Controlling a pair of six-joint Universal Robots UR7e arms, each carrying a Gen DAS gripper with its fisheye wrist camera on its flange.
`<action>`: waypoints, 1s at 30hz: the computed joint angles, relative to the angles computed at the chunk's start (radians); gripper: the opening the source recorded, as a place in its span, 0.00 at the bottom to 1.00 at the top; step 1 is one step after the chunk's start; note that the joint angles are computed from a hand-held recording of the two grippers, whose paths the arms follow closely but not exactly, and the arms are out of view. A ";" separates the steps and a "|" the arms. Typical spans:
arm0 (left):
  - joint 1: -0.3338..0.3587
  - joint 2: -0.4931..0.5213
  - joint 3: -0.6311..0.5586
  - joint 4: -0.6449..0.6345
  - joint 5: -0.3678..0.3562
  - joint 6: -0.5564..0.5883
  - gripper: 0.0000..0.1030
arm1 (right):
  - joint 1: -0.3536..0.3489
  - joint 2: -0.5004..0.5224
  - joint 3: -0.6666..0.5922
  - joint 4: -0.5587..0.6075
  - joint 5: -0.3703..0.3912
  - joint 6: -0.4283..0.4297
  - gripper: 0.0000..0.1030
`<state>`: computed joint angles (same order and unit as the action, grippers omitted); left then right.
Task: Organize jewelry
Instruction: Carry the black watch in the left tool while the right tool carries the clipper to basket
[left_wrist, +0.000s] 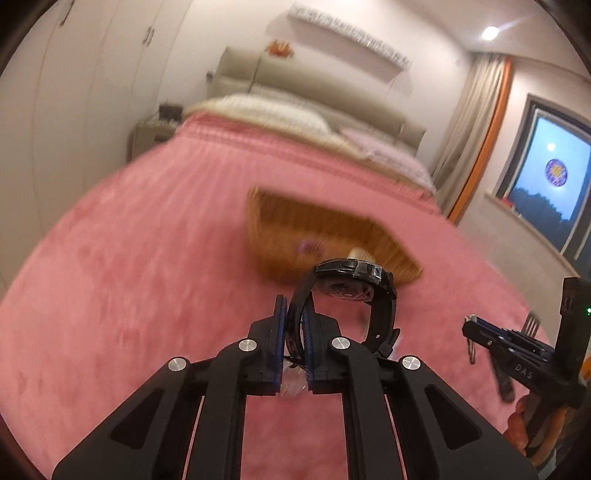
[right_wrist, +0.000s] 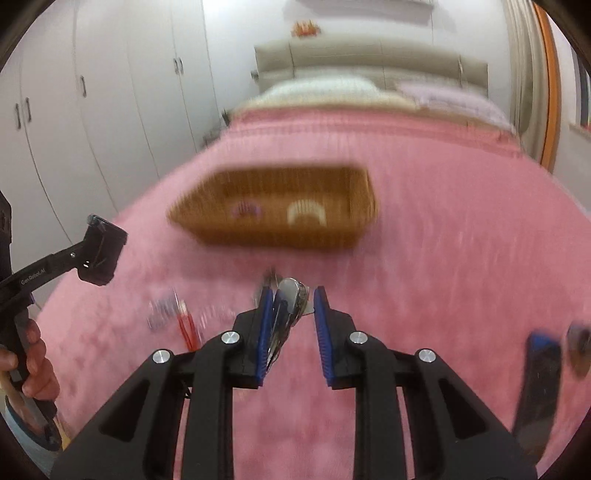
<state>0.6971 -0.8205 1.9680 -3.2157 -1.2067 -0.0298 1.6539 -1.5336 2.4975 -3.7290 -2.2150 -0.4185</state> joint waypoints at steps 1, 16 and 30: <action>-0.009 0.008 -0.026 -0.002 -0.003 0.002 0.06 | 0.019 -0.002 -0.030 0.009 -0.003 -0.019 0.20; 0.026 0.369 -0.566 0.267 0.037 -0.033 0.07 | -0.128 0.132 -0.470 0.428 0.140 0.059 0.20; 0.058 0.425 -0.622 0.371 0.050 -0.047 0.23 | -0.218 0.217 -0.551 0.579 0.141 0.120 0.20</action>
<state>0.7549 -0.3956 1.3456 -2.8448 -1.1569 -0.0764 1.4354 -1.3169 1.9468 -3.1501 -2.0742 -0.2983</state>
